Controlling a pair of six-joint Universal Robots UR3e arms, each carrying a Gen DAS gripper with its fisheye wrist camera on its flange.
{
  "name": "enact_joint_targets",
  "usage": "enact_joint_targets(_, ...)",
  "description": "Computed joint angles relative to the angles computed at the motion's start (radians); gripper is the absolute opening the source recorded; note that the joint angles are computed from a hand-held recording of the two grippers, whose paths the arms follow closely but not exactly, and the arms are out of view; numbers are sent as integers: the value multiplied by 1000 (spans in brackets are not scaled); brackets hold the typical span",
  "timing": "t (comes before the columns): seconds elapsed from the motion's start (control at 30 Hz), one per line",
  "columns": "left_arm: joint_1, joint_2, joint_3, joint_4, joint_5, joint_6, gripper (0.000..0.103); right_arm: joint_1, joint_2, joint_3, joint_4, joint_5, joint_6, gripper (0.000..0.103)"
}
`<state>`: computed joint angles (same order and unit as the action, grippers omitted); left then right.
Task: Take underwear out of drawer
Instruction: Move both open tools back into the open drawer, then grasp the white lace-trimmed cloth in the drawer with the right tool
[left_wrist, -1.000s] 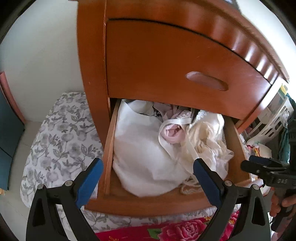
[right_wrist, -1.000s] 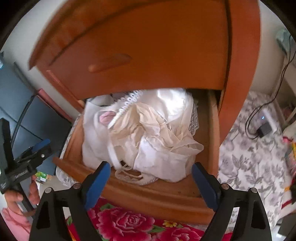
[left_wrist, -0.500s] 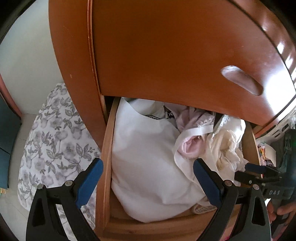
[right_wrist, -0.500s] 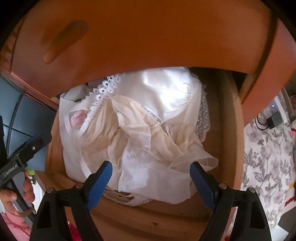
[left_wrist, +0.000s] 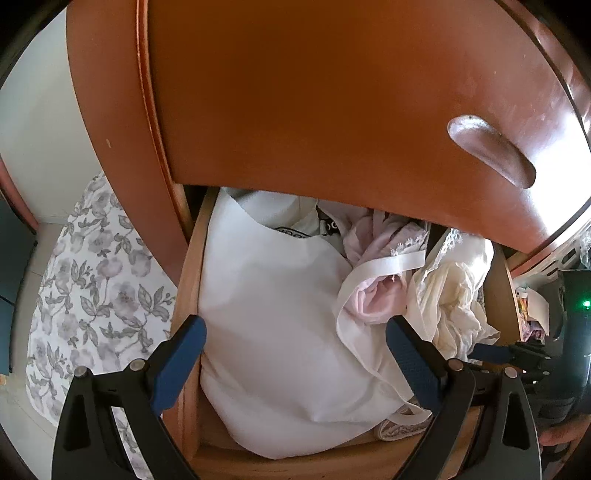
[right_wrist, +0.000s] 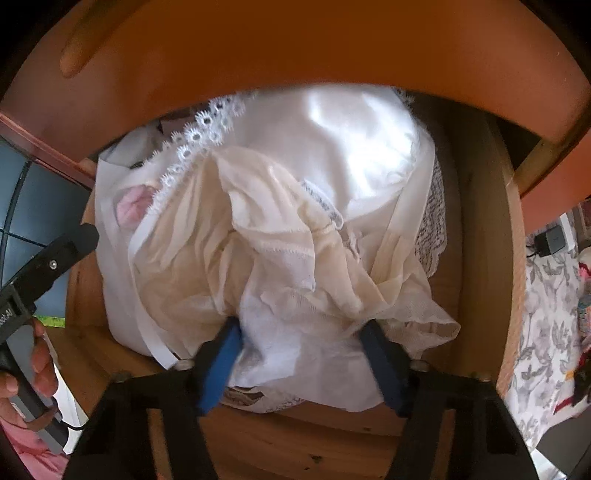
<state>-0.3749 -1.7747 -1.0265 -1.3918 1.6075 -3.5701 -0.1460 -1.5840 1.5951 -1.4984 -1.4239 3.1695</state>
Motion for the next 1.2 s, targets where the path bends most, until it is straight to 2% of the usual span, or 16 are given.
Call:
enact_joint_targets(0.07, 1, 1, -6, 3, -5, 0, 98, -6, -10, 16, -4, 14, -2, 45)
enact_joint_targets(0.1, 0, 2, -11, 6, -6, 0, 98, -9, -19, 24, -6, 15, -4, 40)
enact_joint_targets(0.23, 3, 17, -41, 26, -13, 3, 98, -34, -74, 67, -7, 27, -37, 11)
enact_joint_targets(0.33, 3, 29, -61, 37, -23, -2, 98, -36, -106, 69, 3, 32, -47, 5)
enact_joint_targets(0.6, -24, 19, -49, 49, -2, -36, 98, -107, -212, 2, 104, 9, -130, 4)
enact_joint_targets(0.73, -30, 6, -25, 46, -27, -45, 98, -142, -259, -53, 119, -23, -138, 4)
enact_joint_targets(0.9, -66, -69, 95, -25, -4, -40, 98, -179, -259, -105, 103, -33, -158, 4)
enact_joint_targets(0.93, -69, -88, 123, -39, -5, -37, 98, -216, -254, -114, 102, -29, -202, 4)
enact_joint_targets(1.0, -76, -129, 189, -75, -7, -47, 98, -220, -259, -117, 102, -30, -217, 4)
enact_joint_targets(1.1, -65, -180, 262, -108, -51, -56, 98, -235, -269, -122, 116, -21, -235, 4)
enact_joint_targets(1.2, -96, -269, 408, -181, -25, -58, 98, -249, -284, -112, 118, -3, -238, 4)
